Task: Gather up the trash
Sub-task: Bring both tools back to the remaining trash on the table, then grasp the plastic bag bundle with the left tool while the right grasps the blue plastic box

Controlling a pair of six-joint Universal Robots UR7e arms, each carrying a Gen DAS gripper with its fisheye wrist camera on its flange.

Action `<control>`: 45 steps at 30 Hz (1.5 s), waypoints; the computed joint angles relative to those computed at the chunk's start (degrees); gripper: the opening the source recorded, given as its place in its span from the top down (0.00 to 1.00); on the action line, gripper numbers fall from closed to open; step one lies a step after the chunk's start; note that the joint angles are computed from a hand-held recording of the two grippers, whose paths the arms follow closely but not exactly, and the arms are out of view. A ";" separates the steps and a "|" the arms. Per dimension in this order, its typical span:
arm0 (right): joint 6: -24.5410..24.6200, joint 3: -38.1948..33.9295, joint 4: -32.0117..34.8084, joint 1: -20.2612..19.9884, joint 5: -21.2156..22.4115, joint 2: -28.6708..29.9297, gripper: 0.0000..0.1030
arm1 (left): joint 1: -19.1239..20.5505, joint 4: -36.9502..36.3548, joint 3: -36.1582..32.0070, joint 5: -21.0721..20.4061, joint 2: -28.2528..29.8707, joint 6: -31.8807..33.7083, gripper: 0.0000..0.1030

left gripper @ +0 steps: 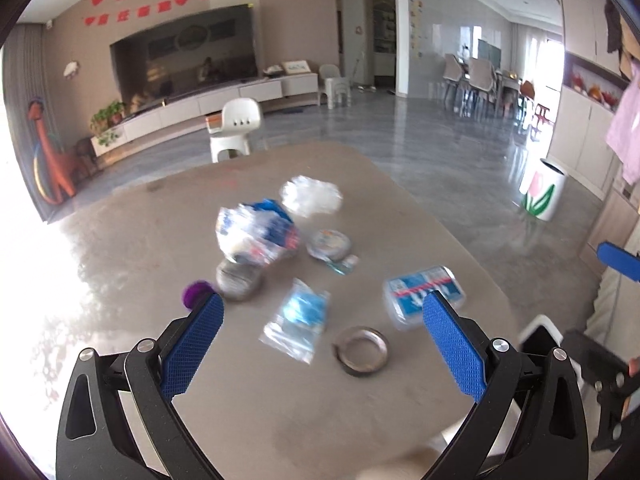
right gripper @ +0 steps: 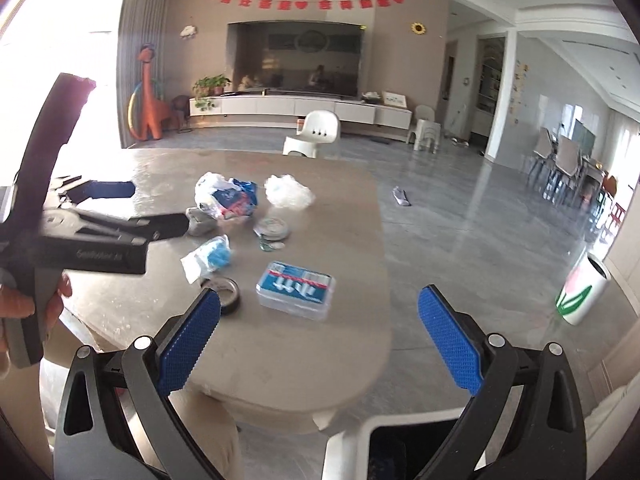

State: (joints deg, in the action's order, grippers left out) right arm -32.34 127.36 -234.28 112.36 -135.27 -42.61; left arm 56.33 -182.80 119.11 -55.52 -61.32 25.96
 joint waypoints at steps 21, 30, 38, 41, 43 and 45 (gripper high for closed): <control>-0.47 -18.86 12.29 -5.97 5.68 8.71 0.04 | 9.71 10.43 -22.64 -6.80 12.83 7.68 0.05; -2.02 -20.97 13.30 -5.78 4.18 10.61 0.04 | 11.90 22.30 -30.72 -7.99 17.64 5.61 0.52; 0.61 -18.31 13.79 -6.37 3.39 9.50 0.04 | 11.63 21.23 -28.64 -9.87 15.70 5.80 0.67; 1.40 -17.48 12.32 -6.61 2.30 9.44 0.04 | 10.52 17.24 -24.62 -10.11 12.72 7.54 0.67; 3.23 -16.65 12.59 -7.27 2.26 8.96 0.04 | 9.71 15.62 -22.01 -10.26 10.59 7.93 0.67; 4.57 -16.06 12.29 -7.98 2.52 8.80 0.04 | 9.12 13.92 -19.78 -10.36 8.95 7.63 0.67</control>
